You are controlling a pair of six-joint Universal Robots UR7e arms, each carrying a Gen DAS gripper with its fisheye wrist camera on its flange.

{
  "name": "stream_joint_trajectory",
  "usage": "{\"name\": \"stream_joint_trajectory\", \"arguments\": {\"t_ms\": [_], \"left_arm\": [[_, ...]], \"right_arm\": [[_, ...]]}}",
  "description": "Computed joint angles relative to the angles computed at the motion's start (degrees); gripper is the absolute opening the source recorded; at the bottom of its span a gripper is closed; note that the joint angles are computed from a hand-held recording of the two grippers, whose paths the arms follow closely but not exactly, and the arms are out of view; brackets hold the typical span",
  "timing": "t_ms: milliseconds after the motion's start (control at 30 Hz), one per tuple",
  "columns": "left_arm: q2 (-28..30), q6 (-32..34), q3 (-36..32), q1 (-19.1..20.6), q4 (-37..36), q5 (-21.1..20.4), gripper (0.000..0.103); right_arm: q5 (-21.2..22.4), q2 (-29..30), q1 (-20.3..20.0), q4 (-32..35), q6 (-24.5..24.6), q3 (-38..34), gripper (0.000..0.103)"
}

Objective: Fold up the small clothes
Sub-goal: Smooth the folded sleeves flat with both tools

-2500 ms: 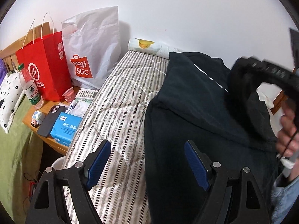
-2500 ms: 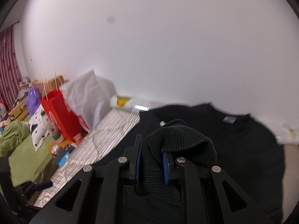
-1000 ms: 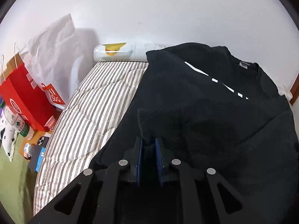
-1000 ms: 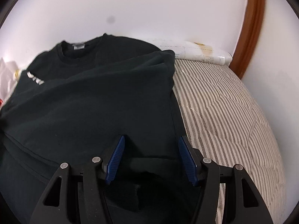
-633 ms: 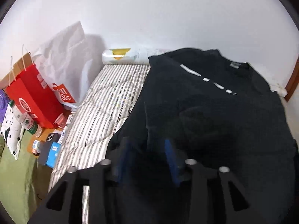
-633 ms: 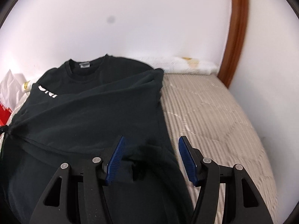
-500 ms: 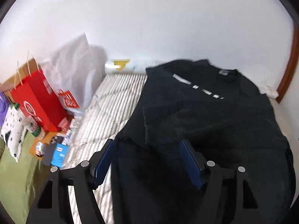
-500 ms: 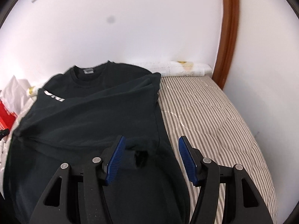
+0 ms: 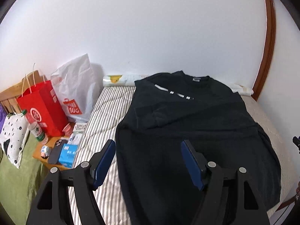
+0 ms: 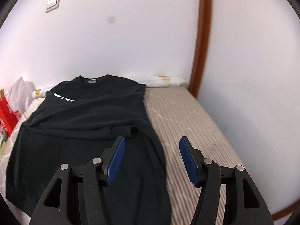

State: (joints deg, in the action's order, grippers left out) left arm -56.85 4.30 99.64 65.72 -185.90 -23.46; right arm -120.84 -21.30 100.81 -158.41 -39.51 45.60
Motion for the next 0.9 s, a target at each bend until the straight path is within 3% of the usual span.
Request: {"name": "stream_joint_trajectory", "arguments": {"t_ms": [100, 200, 333, 433, 600, 900], "left_arm": [[-2.58, -4.83, 4.11, 0.42, 1.71, -0.92, 0.070], [-3.12, -7.91, 6.85, 0.57, 0.64, 2.74, 0.070], [-6.44, -16.11, 10.62, 2.10, 6.57, -0.82, 0.070], [-6.89, -19.83, 11.93, 2.90, 9.51, -1.26, 0.070], [-6.15, -22.37, 13.06, 4.73, 9.05, -5.95, 0.070], [-2.30, -22.47, 10.18, 6.55, 10.61, -6.42, 0.070]], "right_arm": [[-0.31, -3.13, -0.70, -1.00, 0.26, 5.57, 0.059], [-0.78, -5.11, -1.79, -0.80, 1.07, 9.37, 0.059], [-0.99, -6.30, -3.61, 2.04, 2.76, 11.70, 0.059], [-0.42, -6.34, -4.88, 3.82, 4.11, 12.22, 0.059], [-0.84, -5.06, -5.84, 4.46, 3.55, 11.53, 0.057], [-1.18, -3.29, -7.04, 7.57, 4.92, 9.84, 0.053]]}}
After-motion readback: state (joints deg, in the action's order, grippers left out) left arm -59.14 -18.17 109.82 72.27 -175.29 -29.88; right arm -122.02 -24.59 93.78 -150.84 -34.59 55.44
